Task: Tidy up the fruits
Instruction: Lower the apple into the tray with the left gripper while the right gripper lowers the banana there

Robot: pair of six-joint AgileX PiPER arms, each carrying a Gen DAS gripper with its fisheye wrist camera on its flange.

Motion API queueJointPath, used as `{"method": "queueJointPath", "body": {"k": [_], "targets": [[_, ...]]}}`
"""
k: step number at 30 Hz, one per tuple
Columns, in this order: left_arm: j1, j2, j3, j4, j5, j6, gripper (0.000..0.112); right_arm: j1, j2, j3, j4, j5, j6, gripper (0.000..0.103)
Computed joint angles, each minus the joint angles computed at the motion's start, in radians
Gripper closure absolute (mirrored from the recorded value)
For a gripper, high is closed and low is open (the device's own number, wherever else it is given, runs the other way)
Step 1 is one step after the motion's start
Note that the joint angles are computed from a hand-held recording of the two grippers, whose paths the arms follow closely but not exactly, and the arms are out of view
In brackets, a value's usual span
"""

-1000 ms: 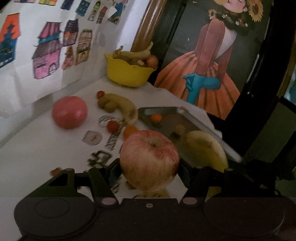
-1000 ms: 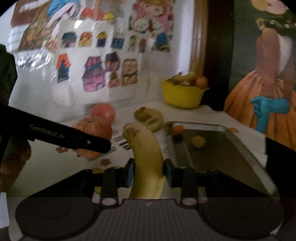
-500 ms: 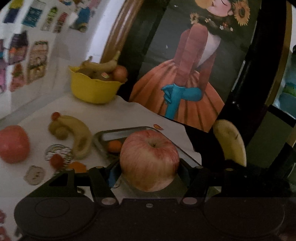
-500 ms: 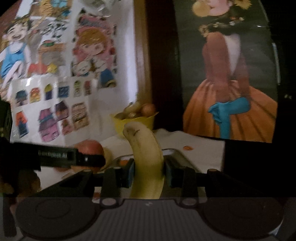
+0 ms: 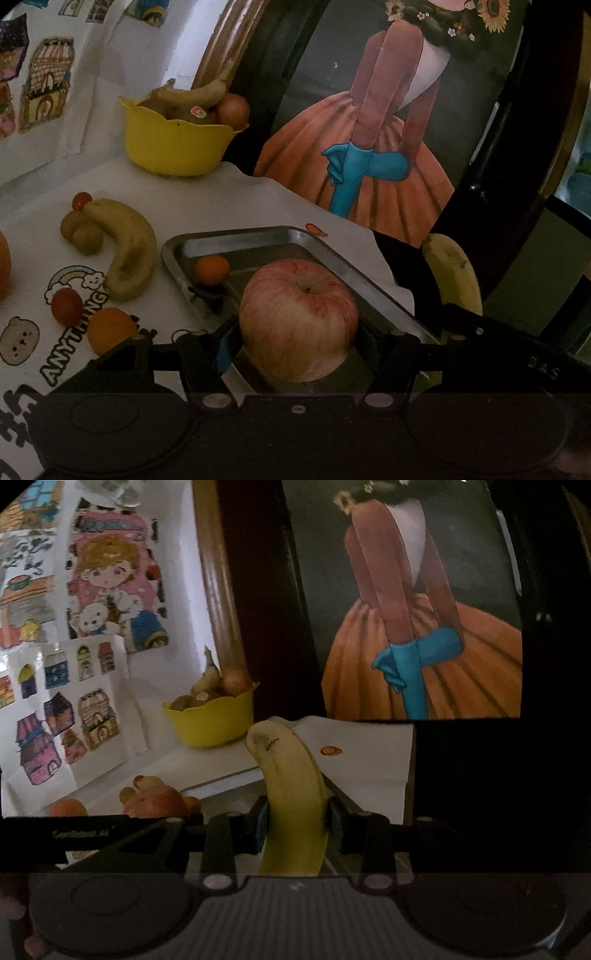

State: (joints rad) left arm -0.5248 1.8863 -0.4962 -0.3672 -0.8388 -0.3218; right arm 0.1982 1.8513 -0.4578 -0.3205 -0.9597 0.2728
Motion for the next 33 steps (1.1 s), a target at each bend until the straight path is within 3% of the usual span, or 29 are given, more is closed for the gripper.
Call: {"method": "queueJointPath", "body": {"k": [14,33], "targets": [[0.041,0.022,-0.007,0.054,0.011,-0.04,0.046,0.085,0.036,-0.096,0.104,0.133,-0.03,0.065],[0.003,0.049,-0.022,-0.011,-0.017,0.061,0.046,0.138,0.109,-0.258,0.14,0.346,-0.049,0.064]]}}
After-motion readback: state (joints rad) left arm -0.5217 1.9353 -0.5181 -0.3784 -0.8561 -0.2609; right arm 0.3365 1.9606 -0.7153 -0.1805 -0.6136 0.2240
